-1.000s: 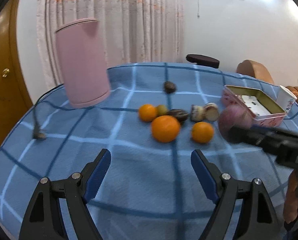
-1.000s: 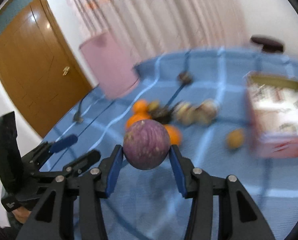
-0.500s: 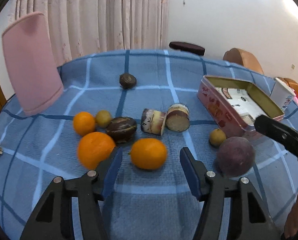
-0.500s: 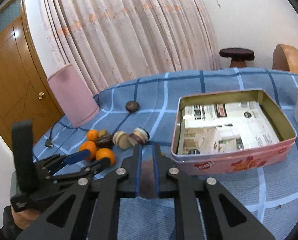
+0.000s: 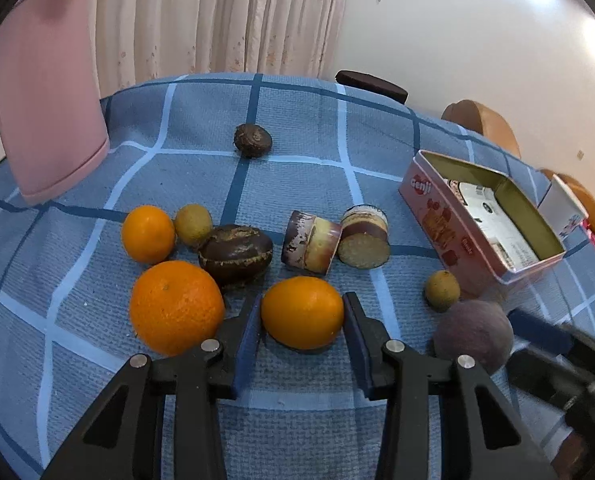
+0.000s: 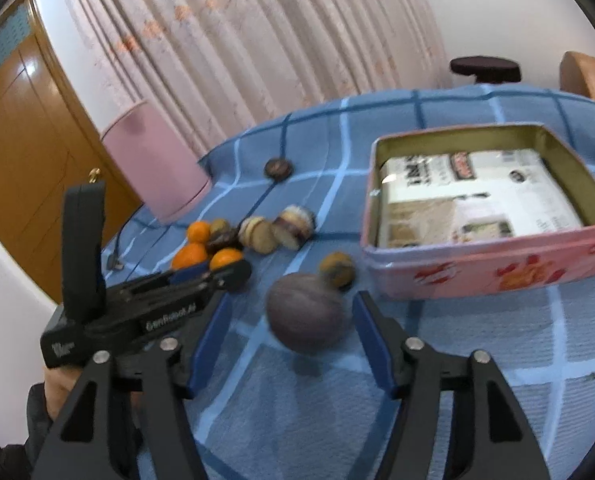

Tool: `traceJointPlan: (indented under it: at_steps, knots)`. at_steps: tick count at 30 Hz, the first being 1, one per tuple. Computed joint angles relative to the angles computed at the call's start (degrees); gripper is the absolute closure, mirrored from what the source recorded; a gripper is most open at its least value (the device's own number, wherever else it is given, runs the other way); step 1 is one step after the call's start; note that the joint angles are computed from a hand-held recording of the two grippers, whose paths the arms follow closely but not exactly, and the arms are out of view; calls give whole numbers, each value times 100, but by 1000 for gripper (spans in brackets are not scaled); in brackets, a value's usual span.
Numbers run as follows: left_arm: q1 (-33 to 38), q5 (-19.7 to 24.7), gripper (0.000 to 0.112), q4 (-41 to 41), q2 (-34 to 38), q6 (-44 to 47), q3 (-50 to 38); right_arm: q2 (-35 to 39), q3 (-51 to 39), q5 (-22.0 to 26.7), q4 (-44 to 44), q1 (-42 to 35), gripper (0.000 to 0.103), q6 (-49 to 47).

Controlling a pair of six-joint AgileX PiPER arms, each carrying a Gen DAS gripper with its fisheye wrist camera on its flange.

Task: Organize fruits
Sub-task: 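Carry the fig into the pink tin with right tool while left tool drops an orange in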

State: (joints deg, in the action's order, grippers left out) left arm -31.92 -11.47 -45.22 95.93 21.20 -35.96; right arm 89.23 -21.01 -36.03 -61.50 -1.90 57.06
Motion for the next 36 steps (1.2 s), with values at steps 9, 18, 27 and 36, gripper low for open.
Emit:
traceJointPlan:
  at_steps: [9, 18, 27, 36]
  knots:
    - [-270, -544, 70, -441, -166, 295, 186, 629, -477, 647, 171, 434, 50, 90]
    - [-829, -1311, 70, -1554, -340, 1184, 275, -372, 141, -252, 284, -268, 51, -339]
    - [-1388, -1325, 70, -1794, 40, 1860, -852, -200, -446, 354, 721, -1479, 50, -810]
    - [-1680, -697, 71, -3368, 1252, 3844, -2664, 304, -1083, 389, -602, -2111, 50, 393]
